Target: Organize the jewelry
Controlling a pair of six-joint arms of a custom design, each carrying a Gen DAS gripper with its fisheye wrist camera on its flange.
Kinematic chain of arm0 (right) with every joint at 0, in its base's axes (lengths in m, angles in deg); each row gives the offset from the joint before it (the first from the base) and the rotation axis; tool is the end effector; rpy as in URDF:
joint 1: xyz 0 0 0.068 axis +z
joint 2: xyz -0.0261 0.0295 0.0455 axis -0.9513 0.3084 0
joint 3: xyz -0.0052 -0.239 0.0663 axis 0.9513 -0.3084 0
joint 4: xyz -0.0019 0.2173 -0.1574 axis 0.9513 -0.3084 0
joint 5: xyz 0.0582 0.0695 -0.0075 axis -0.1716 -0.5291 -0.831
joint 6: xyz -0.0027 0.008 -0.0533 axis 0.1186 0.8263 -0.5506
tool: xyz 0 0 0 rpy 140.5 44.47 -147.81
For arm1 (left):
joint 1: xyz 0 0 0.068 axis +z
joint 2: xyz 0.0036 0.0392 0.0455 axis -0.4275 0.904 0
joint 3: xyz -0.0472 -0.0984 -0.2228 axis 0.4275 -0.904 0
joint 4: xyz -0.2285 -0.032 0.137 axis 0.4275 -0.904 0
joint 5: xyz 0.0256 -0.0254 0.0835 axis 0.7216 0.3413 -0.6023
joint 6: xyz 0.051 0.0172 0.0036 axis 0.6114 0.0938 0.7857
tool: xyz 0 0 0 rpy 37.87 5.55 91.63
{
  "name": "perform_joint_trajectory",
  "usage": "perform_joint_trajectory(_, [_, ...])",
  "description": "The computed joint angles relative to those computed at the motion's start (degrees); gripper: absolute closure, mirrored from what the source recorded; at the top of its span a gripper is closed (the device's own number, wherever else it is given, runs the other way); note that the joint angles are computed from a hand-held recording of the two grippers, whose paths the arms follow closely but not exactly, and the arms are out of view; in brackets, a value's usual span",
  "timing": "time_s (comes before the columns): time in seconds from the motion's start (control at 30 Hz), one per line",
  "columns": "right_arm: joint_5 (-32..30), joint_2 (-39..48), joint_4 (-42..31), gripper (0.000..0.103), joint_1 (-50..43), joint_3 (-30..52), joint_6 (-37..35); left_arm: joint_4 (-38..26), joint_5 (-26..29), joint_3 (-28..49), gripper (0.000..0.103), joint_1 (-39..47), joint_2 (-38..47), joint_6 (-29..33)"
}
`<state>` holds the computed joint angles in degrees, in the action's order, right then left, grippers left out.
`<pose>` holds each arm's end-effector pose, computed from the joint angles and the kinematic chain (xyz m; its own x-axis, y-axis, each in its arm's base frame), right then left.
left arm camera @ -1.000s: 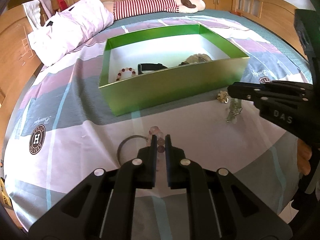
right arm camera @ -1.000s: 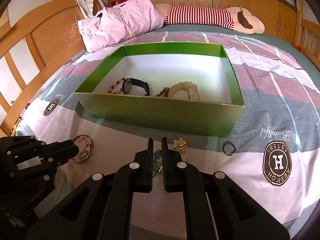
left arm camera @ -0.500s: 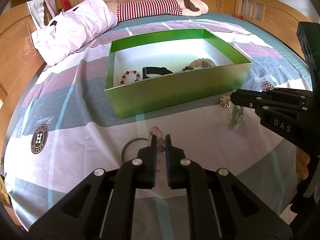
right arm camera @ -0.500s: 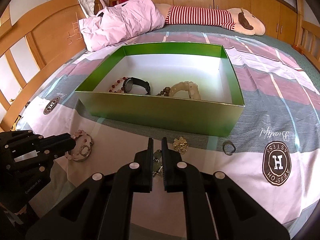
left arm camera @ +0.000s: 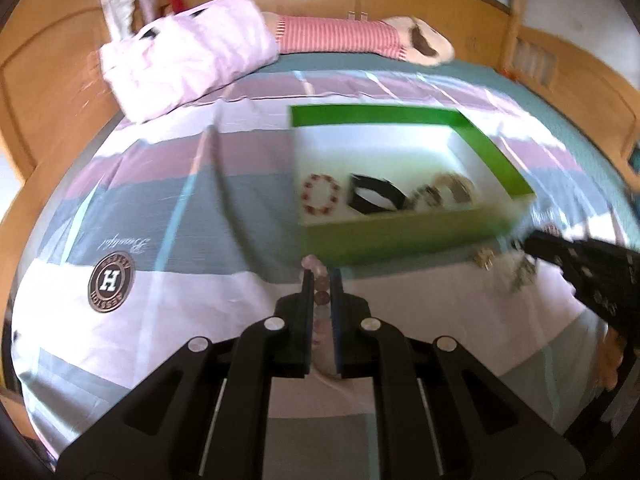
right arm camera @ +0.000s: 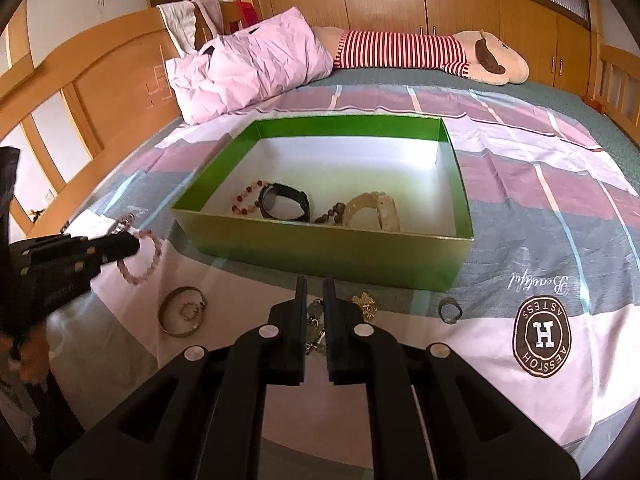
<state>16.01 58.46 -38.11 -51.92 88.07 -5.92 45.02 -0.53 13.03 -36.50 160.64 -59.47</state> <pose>0.2783 0.0968 0.2347 -0.6781 0.1399 -0.7215 0.0039 0.9824 0.1867 0.3483 -0.0750 0.2709 -0.6961 0.2838 -0.6595 0.4033 0.9145 -0.0321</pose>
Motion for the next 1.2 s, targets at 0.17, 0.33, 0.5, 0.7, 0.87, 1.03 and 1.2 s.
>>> perform_joint_trajectory(0.17, [0.10,-1.25,-0.90,0.096,-0.13,0.13,-0.23,-3.33,4.27,4.79,0.095,4.17,2.99,-2.21])
perform_joint_trajectory(0.33, [1.18,-0.07,-2.04,0.096,-1.16,0.20,0.73,-4.12,3.67,4.18,0.095,2.92,3.87,-1.54])
perform_joint_trajectory(0.5, [-0.63,-1.16,-2.26,0.096,-3.82,-0.01,0.95,-4.09,2.83,2.31,0.095,0.87,3.53,-0.33])
perform_joint_trajectory(0.7, [-0.29,2.63,-2.73,0.096,-1.50,1.00,0.34,-2.88,0.62,-0.24,0.095,-1.86,2.38,0.67])
perform_joint_trajectory(0.87, [-0.17,3.35,-2.59,0.096,-0.38,1.18,0.19,-2.08,-0.42,-1.54,0.095,-3.02,1.57,1.03])
perform_joint_trajectory(1.03, [-0.43,3.06,-2.79,0.096,-0.94,2.86,0.21,-1.22,-1.34,-1.49,0.095,-3.70,0.76,1.15])
perform_joint_trajectory(1.2, [-1.38,4.01,-3.92,0.096,-2.77,9.32,-2.44,-2.48,-0.54,4.84,0.095,-4.33,3.29,1.62])
